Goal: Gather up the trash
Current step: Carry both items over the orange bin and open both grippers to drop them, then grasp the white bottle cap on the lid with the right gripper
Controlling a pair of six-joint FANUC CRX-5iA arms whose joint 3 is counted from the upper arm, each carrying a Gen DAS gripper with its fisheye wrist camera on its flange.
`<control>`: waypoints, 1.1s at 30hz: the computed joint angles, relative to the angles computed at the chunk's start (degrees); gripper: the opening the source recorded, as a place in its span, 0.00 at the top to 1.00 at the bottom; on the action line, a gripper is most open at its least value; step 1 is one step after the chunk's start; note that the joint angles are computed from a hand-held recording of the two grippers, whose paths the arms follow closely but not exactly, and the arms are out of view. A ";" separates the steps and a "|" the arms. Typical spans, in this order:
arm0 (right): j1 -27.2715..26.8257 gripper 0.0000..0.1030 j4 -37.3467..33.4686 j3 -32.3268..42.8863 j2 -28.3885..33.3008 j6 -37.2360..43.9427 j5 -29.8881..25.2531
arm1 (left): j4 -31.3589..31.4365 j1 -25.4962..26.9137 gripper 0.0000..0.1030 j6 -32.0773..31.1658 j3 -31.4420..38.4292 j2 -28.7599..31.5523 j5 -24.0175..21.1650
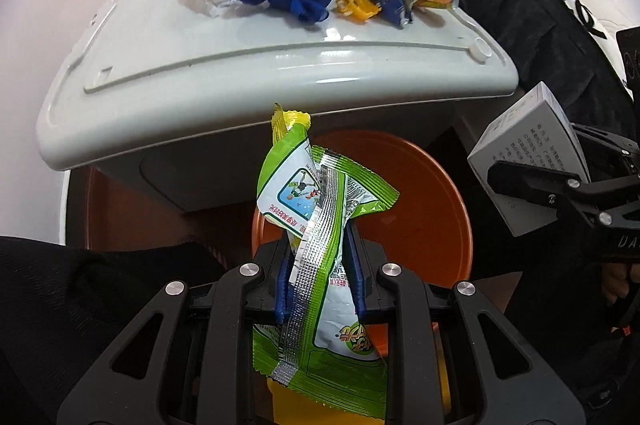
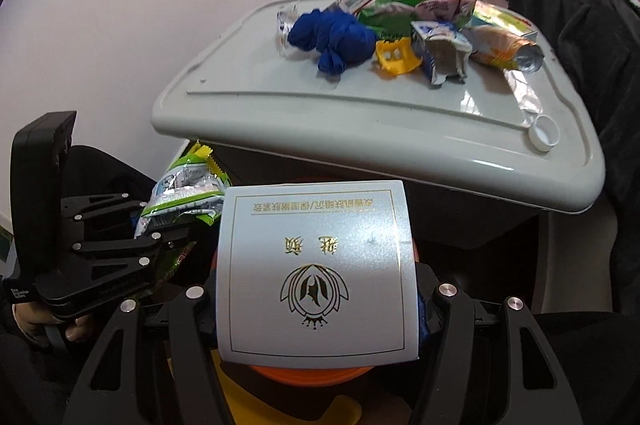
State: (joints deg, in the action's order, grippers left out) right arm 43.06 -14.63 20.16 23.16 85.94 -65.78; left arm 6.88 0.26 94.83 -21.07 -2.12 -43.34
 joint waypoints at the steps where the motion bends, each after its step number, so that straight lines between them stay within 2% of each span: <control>1: 0.03 0.39 -0.06 0.49 0.47 0.14 -0.52 | 0.03 0.13 0.78 0.06 0.00 0.18 -0.09; 3: 0.09 0.38 -0.27 1.33 1.27 0.42 -1.52 | -0.21 0.31 0.76 0.51 0.31 0.66 -0.55; 4: 0.15 0.34 -0.37 1.82 1.69 0.68 -2.15 | -0.97 0.21 0.74 1.30 0.77 0.91 -1.11; 5: 0.23 0.25 -0.56 2.76 2.52 1.50 -3.52 | -3.30 -0.30 0.61 3.61 1.83 1.30 -2.05; 6: 0.52 0.04 0.08 3.35 3.25 1.69 -4.22 | -5.29 -0.78 0.41 5.61 2.74 1.60 -2.92; 8: 1.20 0.05 2.18 2.69 3.38 1.67 -3.78 | -6.91 -0.87 0.20 7.76 2.79 1.05 -2.81; 10: 0.76 0.05 1.70 2.82 3.43 1.78 -4.04 | -5.01 0.19 0.19 6.61 1.37 -0.02 -1.35; 15: -0.08 0.05 3.16 2.60 2.92 0.29 -2.83 | -2.92 1.50 0.19 5.83 0.39 -0.45 -0.93; 27: -2.95 0.05 7.59 5.83 4.52 -1.96 0.91 | -5.75 1.56 0.19 7.68 4.68 0.00 -0.43; 33: -6.37 0.05 13.70 8.27 8.21 -9.30 4.22 | -8.17 1.08 0.19 7.99 8.94 2.36 1.81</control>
State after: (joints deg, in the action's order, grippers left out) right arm 36.69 -0.93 28.43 31.37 76.65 -61.56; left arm -1.29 1.34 102.81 -12.14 0.24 -41.53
